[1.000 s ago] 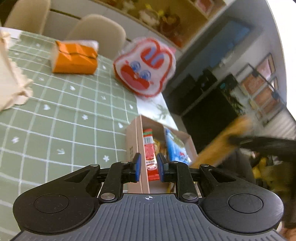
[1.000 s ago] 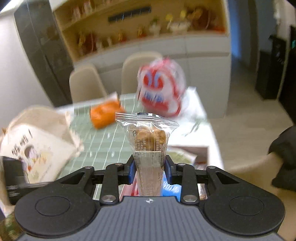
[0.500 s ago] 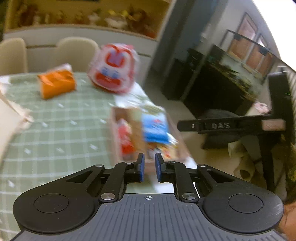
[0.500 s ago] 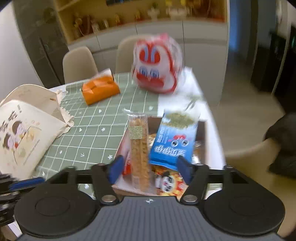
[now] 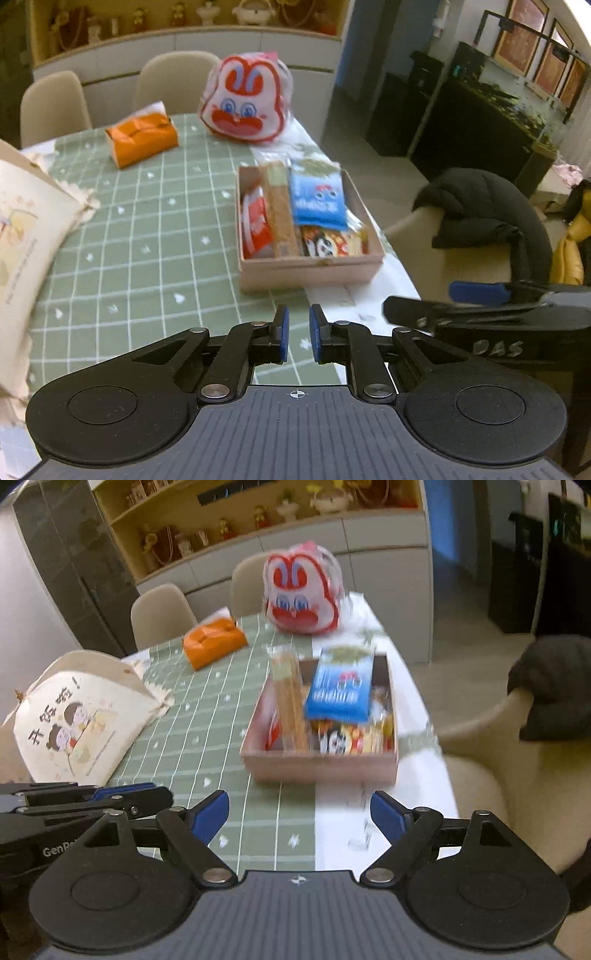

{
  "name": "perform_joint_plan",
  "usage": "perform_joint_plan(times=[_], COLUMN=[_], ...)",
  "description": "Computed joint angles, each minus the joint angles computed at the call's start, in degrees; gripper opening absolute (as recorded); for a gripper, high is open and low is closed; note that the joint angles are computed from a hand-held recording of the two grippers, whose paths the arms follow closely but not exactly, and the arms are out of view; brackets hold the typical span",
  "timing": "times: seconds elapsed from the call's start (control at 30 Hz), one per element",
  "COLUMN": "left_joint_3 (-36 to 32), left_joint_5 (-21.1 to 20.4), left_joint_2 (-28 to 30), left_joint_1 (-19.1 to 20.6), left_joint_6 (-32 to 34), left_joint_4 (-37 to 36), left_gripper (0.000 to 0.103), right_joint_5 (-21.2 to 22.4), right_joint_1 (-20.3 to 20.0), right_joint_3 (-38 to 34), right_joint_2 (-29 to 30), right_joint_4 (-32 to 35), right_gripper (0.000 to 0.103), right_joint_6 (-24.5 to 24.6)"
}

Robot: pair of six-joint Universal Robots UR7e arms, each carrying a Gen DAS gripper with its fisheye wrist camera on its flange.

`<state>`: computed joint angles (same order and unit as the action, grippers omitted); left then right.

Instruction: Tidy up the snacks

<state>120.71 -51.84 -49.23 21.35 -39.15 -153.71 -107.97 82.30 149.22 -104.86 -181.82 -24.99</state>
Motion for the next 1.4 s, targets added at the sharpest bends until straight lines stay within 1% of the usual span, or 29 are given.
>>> perform_joint_plan(times=[0.13,0.23,0.4,0.77,1.4], left_joint_3=[0.2,0.5,0.9,1.1,1.4], left_joint_5=[-1.1,-1.4,-2.0,-2.7,-4.0], left_joint_2=[0.1,0.0,-0.5,-0.9,-1.2], left_joint_1=[-0.1,-0.3,-0.3,-0.4,-0.2], left_joint_6=[0.0,-0.3,-1.2,-2.5,-2.2], left_joint_4=[0.1,0.4,1.0,1.8,0.7], left_gripper=[0.016,0.016,0.016,0.016,0.016], right_joint_5=[-4.4,-4.5,-6.1,-7.0,-6.8], right_joint_1=[1.7,1.6,2.3,3.1,2.7], right_joint_3=[1.0,1.3,1.4,1.5,1.4], right_joint_2=[2.5,2.1,2.7,2.9,2.7], right_joint_4=[-3.0,-2.4,-2.7,-1.0,-0.7], right_gripper=[0.085,0.085,0.085,0.085,0.085], right_joint_6=[-0.1,1.1,1.9,2.4,2.3])
